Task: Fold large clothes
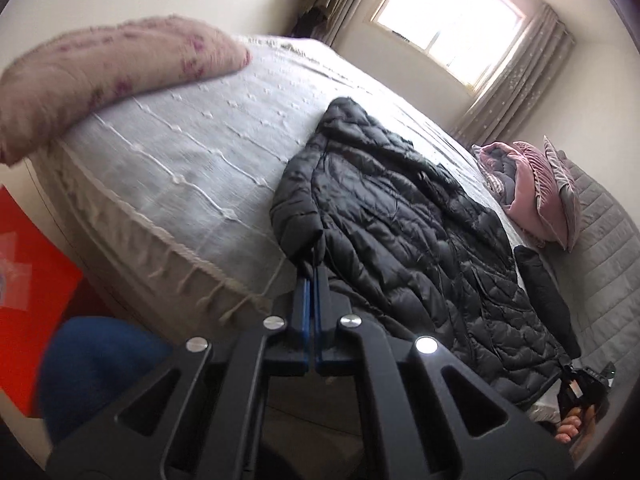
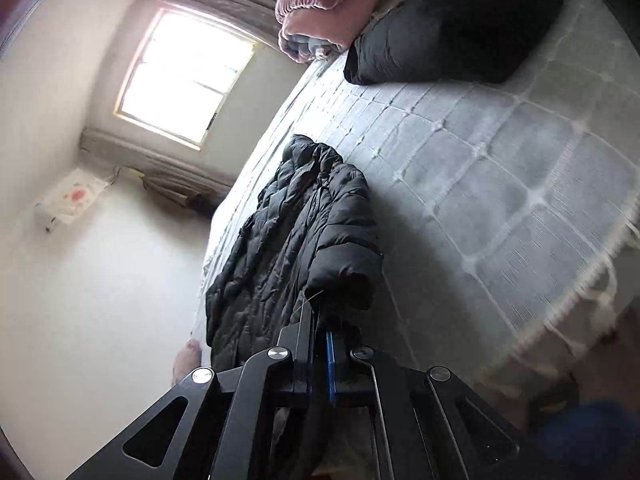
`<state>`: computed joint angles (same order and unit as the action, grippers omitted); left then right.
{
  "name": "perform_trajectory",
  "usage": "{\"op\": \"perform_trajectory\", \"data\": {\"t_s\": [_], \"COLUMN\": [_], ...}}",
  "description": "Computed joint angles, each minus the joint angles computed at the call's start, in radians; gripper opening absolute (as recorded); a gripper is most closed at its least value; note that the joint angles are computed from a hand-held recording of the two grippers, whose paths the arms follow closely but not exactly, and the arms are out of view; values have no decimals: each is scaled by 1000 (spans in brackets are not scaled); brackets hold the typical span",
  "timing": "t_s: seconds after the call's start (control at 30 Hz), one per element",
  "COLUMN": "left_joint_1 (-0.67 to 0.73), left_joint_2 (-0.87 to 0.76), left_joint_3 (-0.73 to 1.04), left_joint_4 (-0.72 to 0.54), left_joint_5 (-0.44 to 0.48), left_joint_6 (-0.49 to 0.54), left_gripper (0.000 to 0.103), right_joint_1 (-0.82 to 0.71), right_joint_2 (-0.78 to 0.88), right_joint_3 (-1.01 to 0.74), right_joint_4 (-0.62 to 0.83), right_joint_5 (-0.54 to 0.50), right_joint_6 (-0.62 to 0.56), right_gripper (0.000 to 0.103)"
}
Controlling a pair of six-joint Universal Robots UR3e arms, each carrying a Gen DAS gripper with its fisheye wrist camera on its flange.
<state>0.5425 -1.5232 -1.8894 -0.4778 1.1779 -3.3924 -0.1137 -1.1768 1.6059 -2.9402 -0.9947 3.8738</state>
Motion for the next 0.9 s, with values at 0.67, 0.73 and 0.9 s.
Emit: {"op": "perform_trajectory", "data": {"t_s": [0.67, 0.73, 0.9], "left_joint_1": [211, 134, 99], "left_joint_2": [448, 303, 203], "left_joint_3": [-108, -35, 2], "left_joint_4": [-174, -203, -165], "left_joint_5": [-186, -156, -99], "left_joint_6": [124, 106, 51], "left_gripper": [1, 1, 1], "right_joint_1": [-150, -117, -59], "right_joint_2": [-398, -343, -208], "right_joint_3": [317, 249, 167], "right_joint_4": [-217, -136, -100], "right_joint_5": [170, 164, 89], "right_joint_6": [11, -39, -22], "right_gripper": [2, 2, 1]}}
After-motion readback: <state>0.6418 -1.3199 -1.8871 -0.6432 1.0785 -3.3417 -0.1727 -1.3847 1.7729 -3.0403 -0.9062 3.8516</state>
